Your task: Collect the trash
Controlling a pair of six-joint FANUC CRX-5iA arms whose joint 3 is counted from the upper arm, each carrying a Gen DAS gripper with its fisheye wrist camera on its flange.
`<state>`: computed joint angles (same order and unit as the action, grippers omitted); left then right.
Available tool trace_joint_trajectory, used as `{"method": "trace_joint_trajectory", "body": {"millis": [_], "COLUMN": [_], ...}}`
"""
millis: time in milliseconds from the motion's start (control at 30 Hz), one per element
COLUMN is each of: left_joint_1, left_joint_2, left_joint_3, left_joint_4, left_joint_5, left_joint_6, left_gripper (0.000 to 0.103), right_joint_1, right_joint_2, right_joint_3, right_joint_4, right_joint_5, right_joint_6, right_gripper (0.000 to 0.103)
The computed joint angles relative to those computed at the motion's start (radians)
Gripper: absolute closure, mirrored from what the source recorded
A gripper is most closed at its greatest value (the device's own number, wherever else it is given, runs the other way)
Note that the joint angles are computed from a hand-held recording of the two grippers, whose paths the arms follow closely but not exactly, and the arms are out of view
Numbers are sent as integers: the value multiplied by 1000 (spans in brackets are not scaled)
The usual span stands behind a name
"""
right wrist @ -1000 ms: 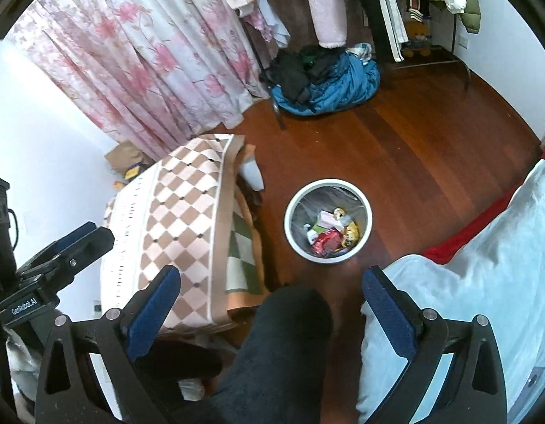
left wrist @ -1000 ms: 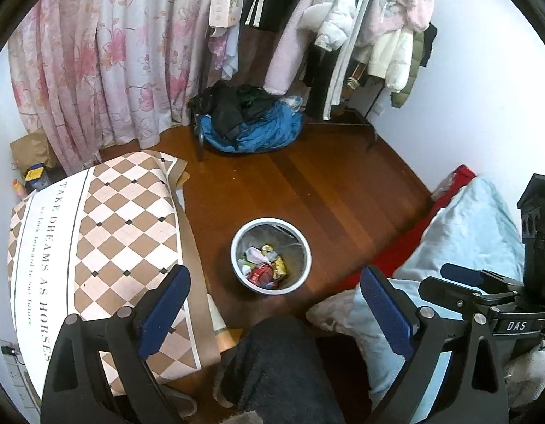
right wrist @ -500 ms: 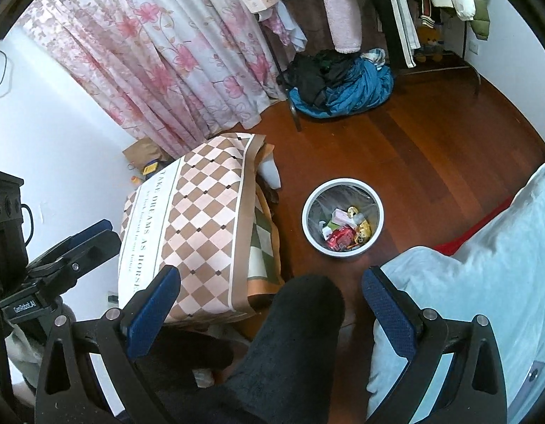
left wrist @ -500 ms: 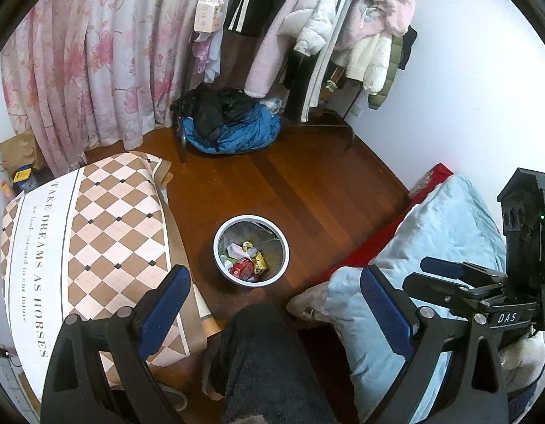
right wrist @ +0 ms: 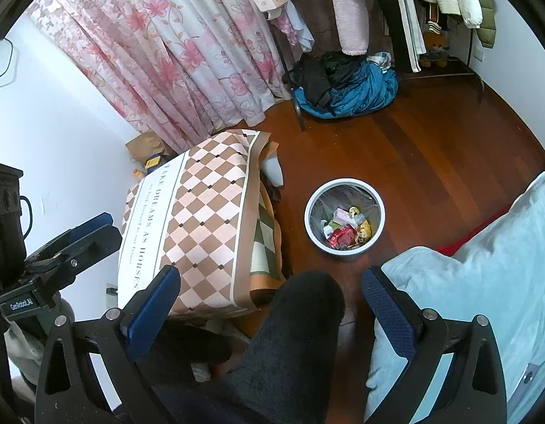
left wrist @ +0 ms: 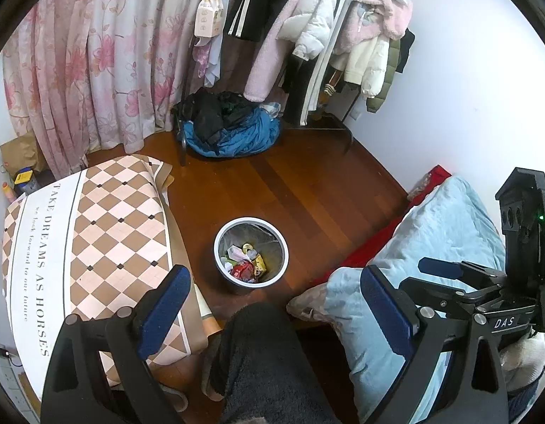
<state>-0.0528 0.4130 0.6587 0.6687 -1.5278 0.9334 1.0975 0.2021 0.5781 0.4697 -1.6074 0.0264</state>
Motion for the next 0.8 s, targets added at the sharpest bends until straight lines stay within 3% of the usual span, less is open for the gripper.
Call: {"method": "trace_joint_trajectory", "body": {"millis": [233, 800], "left_joint_1": [-1, -4], "left_joint_2": [-4, -5], "left_joint_3": [2, -2], "left_joint_4": [-7, -8], "left_joint_5": [7, 10], "left_joint_6": [8, 16], "left_gripper": [0, 0], "right_joint_1": [1, -2], "right_joint_2": [-1, -22], "right_joint_3": [-1, -28], "right_joint_4": [0, -1], "right_joint_5": [-10, -22], "right_joint_6": [7, 17], "right_gripper": [0, 0]}}
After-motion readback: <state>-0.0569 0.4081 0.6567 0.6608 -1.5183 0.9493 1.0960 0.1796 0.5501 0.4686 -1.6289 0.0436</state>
